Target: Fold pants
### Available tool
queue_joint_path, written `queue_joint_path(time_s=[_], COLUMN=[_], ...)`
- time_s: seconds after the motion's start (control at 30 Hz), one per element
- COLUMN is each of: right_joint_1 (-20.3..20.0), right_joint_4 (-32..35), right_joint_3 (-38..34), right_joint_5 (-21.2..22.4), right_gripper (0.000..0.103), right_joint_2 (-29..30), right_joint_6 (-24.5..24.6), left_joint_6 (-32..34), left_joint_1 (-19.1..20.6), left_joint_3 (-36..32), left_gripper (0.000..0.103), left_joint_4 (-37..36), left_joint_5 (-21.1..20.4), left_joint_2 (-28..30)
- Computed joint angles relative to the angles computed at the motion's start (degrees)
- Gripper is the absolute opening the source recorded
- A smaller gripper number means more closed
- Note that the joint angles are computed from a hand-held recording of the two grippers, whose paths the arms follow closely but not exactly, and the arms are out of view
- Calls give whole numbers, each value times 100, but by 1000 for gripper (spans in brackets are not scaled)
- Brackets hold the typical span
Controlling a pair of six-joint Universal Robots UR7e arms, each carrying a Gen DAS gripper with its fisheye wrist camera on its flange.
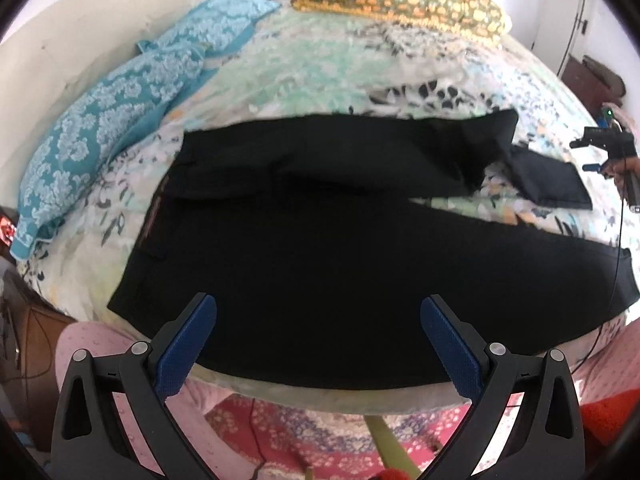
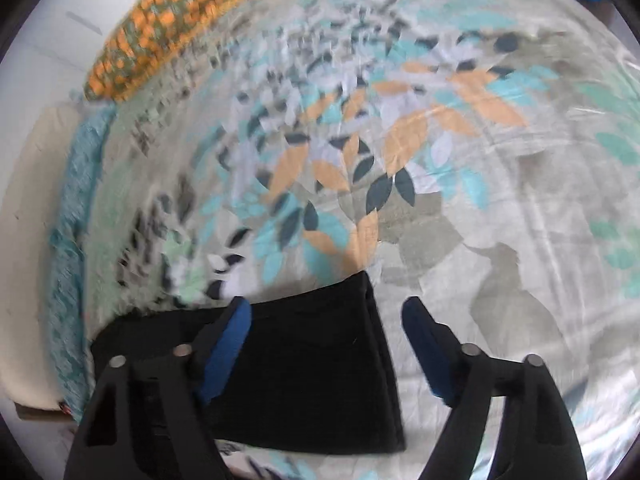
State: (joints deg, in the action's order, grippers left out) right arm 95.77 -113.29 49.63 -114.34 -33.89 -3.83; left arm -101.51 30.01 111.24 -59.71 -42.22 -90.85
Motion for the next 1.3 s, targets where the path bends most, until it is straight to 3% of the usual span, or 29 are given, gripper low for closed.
queue_joint_path(time_s=[0.13,0.2,0.37,0.47,0.5,0.57,0.63,0.73,0.9,0.97,1.03,1.1,1.17,1.23,1.3], right_joint_1=[7,-42,-68,-24,-7,63,165,402,719,687,608,484,354,231,97], right_joint_4=[40,191,549,645,673,809,913,441,-641,-552,-505,-763,-936,-1346,-1448], right_joint_3=[-220,-357,-478,-551,-555,-617,-759,-885,-1997,-2884,-3300,-2977,-2432,-1654,-1148], right_joint_5=[-271,-184,18,-219,-321,-637,-833,-1018,-1367,-1527,-1579,-1587,-1574,-1398,-1300], right_gripper=[75,75,58,55,52,25,19,14,14,14,14,16,34,45,46], right_joint_2=[218,288,323,402,423,488,549,580,983,1379,1624,1550,1338,944,630], right_joint_6=[-291,-319,-335,-272,-272,-387,-611,-1243,-2303,-2393,-2463,-2465,-2246,-2183,-2098], left_joint_6=[187,291,460,502,506,460,407,382,467,538,674,839,970,1085,1168], left_joint_1=[146,177,280,305,301,280,270,325,369,341,345,354,352,354,369], left_joint_3=[-60,-83,-49,-17,-15,-33,-41,-56,-188,-251,-277,-287,-299,-305,-312], left_gripper=[102,102,102,102,102,102,102,102,102,102,102,102,102,102,102], left_joint_4=[-164,-194,-370,-464,-462,-370,-294,-297,-314,-318,-415,-543,-613,-649,-679], left_joint_5=[2,-14,-82,-122,-125,-131,-131,-144,-22,60,59,1,-39,-58,-51], left_joint_2=[155,231,289,274,275,281,270,273,431,546,642,729,806,855,892])
